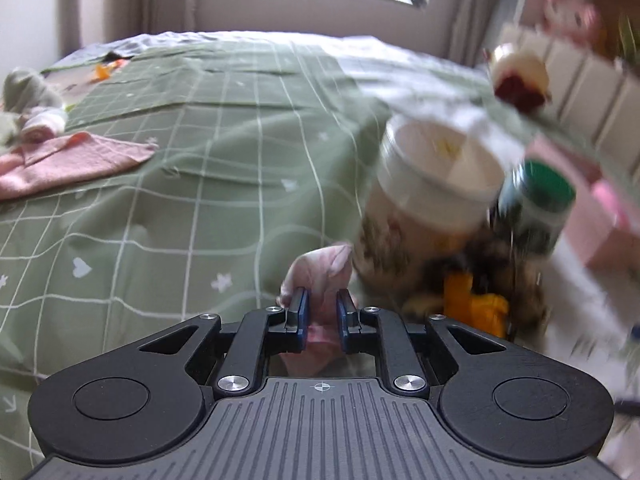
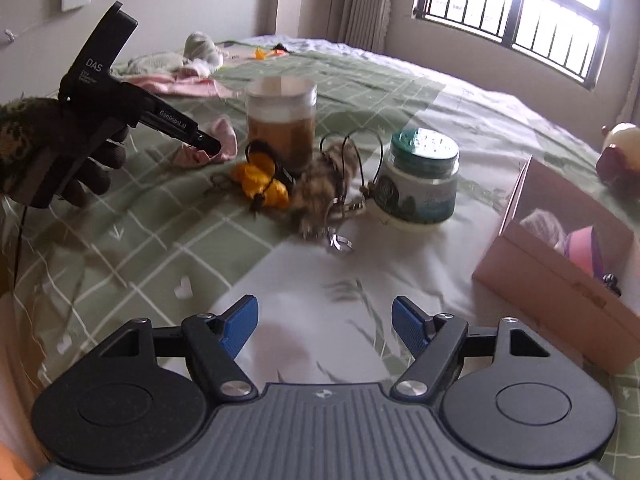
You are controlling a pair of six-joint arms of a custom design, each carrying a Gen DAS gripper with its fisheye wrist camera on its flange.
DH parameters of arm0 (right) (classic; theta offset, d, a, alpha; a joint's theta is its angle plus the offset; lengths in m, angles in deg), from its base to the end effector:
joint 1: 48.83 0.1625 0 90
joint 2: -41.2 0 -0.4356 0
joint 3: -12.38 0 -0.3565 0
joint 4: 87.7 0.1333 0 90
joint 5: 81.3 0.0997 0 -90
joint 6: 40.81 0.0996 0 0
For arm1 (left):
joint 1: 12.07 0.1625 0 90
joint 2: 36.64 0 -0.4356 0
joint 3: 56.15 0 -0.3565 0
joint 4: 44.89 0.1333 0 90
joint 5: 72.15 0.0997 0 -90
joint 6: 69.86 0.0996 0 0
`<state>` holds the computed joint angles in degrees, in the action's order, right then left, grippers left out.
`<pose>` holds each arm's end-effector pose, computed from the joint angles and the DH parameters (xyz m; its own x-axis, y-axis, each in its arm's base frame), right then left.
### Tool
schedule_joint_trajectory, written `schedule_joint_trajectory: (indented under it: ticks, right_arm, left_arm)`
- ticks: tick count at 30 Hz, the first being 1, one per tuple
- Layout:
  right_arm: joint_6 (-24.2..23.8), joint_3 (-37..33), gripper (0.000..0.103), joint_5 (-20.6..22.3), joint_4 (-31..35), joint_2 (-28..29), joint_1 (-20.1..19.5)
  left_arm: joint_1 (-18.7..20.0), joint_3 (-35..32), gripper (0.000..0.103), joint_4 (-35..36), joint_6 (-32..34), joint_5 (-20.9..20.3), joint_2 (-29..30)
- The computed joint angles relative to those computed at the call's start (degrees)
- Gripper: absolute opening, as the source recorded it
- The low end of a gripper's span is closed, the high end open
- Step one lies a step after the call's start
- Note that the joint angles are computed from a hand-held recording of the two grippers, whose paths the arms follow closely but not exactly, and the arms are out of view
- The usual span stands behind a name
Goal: Organize soft objects
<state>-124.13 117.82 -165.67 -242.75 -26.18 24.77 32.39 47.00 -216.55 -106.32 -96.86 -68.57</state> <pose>-0.0271 -0.5988 0.3017 -0.3624 -0.8213 0.4406 -0.9314 0.3361 -0.1396 -0.2644 -0.5730 0.0325 -0.7471 -0.2621 -0.6108 0.3207 0.6628 -0.6766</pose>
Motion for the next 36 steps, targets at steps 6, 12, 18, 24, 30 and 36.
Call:
schedule_joint_trajectory:
  ticks: [6,12,18,24,30,36]
  right_arm:
    - [0.1,0.5,0.074,0.3,-0.5,0.5,0.0]
    - [-2.3,1.8,0.074,2.9,-3.0,0.2,0.6]
    - [-2.2,0.2,0.055,3.3,-1.9,2.4,4.4]
    - [-0.5,-2.0,0.040,1.9,-0.5,4.9,7.3]
    - [0.2,-4.6,0.039,1.6,1.1,5.5,7.8]
    - [10.0,-10.6,0.039,-3.3,4.3,9.8,8.2]
  left_arm:
    - [-0.4,-1.4,0.022,2.6,1.5,4.1,2.5]
    - [0.3,-0.8,0.021,-2.2,1.8,3.1,2.7]
    - [0.2,2.5,0.019,-18.7,5.6,0.8,4.1]
    - [-1.2,5.1,0.010,-24.3,5.8,-1.4,3.8]
    - [-6.0,9.3,0.008,-34.9,7.9,2.3,5.4]
    - [-8.6,12.6,0.008,-38.4,6.5,3.9,5.7]
